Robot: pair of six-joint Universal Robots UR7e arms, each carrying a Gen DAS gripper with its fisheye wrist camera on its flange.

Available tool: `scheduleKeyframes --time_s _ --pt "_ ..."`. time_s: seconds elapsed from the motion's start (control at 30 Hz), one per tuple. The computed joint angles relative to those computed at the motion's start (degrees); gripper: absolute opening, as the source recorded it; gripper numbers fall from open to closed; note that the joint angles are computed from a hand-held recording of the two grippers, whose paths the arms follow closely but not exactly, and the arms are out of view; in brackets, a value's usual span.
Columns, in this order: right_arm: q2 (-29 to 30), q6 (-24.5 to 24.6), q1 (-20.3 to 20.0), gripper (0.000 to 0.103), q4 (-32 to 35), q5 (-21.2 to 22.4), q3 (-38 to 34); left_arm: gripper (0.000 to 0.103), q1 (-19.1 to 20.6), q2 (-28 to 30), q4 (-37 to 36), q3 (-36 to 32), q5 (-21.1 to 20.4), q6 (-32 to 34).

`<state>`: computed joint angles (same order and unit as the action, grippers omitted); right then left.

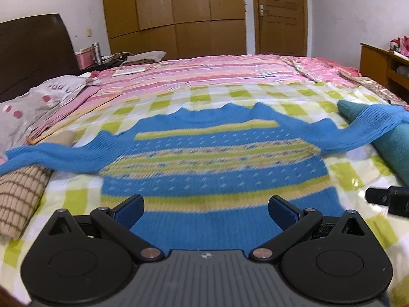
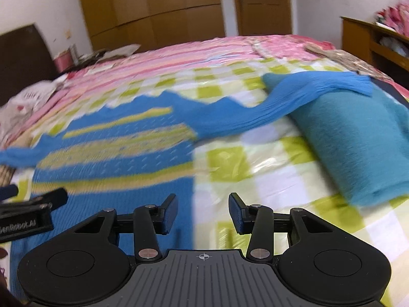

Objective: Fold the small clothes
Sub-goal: 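Reach the right tool to the sleeve cuff on the teal cushion and grasp it, then carry the gripped sleeve with the right tool across the sweater body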

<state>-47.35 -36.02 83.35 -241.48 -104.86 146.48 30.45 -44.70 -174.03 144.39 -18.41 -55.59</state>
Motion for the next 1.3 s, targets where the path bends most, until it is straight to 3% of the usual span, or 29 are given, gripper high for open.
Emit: scheduleKeyframes --time_s 0.27,0.5,0.7,0.93,0.97,1.0,1.03,1.1,1.3 --pt "-12.45 6.33 -4.95 0.038 11.65 1.74 -5.07 0.103 3.55 8.90 -21.29 -8.53 -1.70 22.92" --pt "-18.99 17.42 -10.01 0.039 21.83 6.71 -11.66 0.103 5.37 13.34 -29.81 -14.43 -4.04 34.96" --pt "-20.76 28.89 -14.54 0.041 27.44 16.47 -15.48 0.103 6.01 14.37 -32.19 -15.53 -4.56 38.02" --pt "-16.89 32.18 -13.02 0.037 26.32 13.47 -19.64 0.103 6.51 13.99 -32.31 -14.90 -4.68 37.66" --pt "-16.17 32.38 -12.62 0.031 25.47 12.36 -20.16 0.103 6.54 13.82 -32.26 -14.65 -4.67 37.51" --pt "-15.74 32.43 -12.24 0.017 25.00 11.21 -20.49 0.103 6.52 13.58 -32.20 -14.30 -4.61 37.35" --pt "-15.62 32.56 -12.14 0.014 25.29 10.88 -20.74 0.103 6.47 13.38 -32.24 -13.95 -4.52 37.24" --pt "-15.41 31.99 -11.74 0.011 24.75 10.92 -20.67 0.103 6.26 12.74 -32.43 -12.81 -4.11 36.79" --pt "-13.73 23.66 -6.31 0.009 20.12 13.05 -18.21 0.103 5.66 9.21 -31.68 -7.32 -1.88 32.75"
